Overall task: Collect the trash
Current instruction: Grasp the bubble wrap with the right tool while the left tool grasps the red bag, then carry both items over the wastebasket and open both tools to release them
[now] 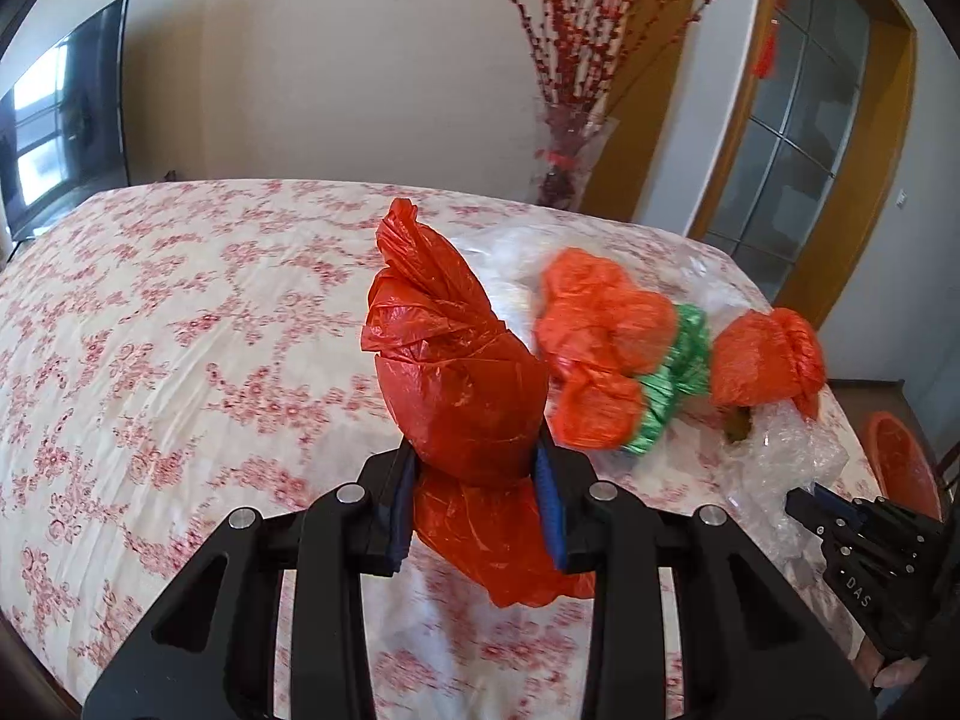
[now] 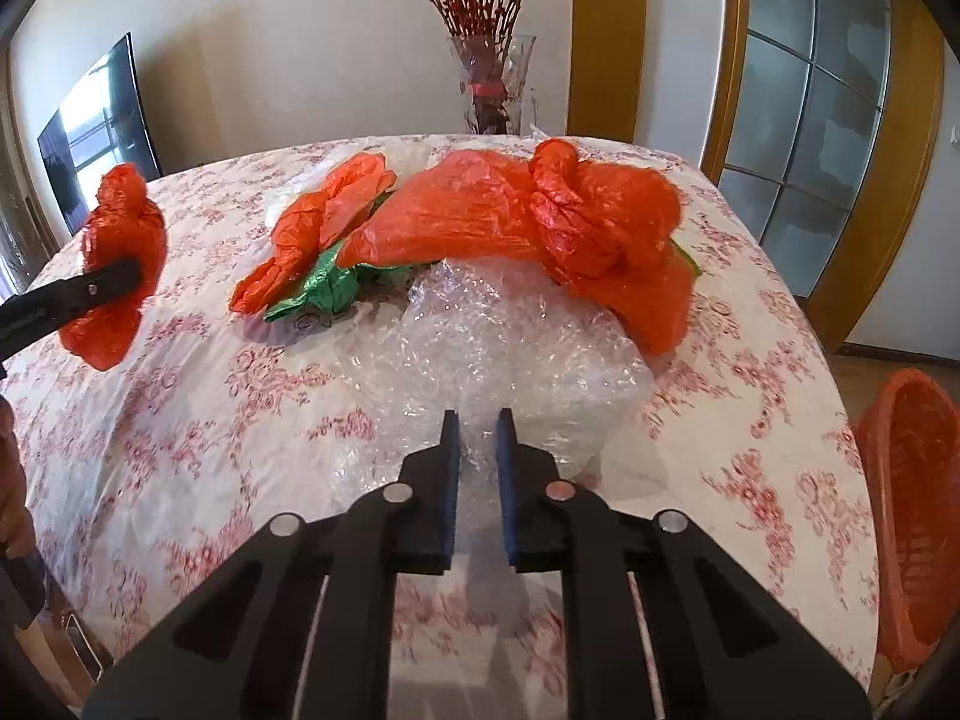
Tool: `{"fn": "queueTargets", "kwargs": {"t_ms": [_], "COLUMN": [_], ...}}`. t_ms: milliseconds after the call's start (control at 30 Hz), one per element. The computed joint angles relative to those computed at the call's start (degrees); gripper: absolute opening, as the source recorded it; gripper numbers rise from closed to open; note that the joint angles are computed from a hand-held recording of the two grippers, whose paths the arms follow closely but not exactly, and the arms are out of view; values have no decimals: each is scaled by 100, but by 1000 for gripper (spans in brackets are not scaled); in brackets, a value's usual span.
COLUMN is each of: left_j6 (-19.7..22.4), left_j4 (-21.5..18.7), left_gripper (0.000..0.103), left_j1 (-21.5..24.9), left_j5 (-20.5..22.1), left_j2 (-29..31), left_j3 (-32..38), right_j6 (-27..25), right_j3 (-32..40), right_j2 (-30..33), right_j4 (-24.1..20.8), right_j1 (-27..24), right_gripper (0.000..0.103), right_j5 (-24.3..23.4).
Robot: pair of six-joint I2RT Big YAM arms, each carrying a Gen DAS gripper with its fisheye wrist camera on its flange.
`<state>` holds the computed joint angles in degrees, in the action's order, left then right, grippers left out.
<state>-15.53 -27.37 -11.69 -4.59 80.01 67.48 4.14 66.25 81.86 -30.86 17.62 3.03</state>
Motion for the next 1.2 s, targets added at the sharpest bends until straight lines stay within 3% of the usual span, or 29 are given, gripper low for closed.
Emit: {"fn": "queueTargets", "kwargs": {"t_ms": [600, 1200], "left_j6": [97, 156], "left_j4": [11, -34], "left_gripper": [33, 33], "left_j1": [-932, -2154], "left_j5": [101, 504], "left_j2": [-75, 703], "left_j3": [132, 886], "right_j6": [-2, 79], "right_j3": [-992, -1487], "right_j2": [-1352, -2230], "right_j4": [-118, 104], "right_j1": [-568, -2223], "right_gripper": [11, 11], "right_j5": [-6, 174]}}
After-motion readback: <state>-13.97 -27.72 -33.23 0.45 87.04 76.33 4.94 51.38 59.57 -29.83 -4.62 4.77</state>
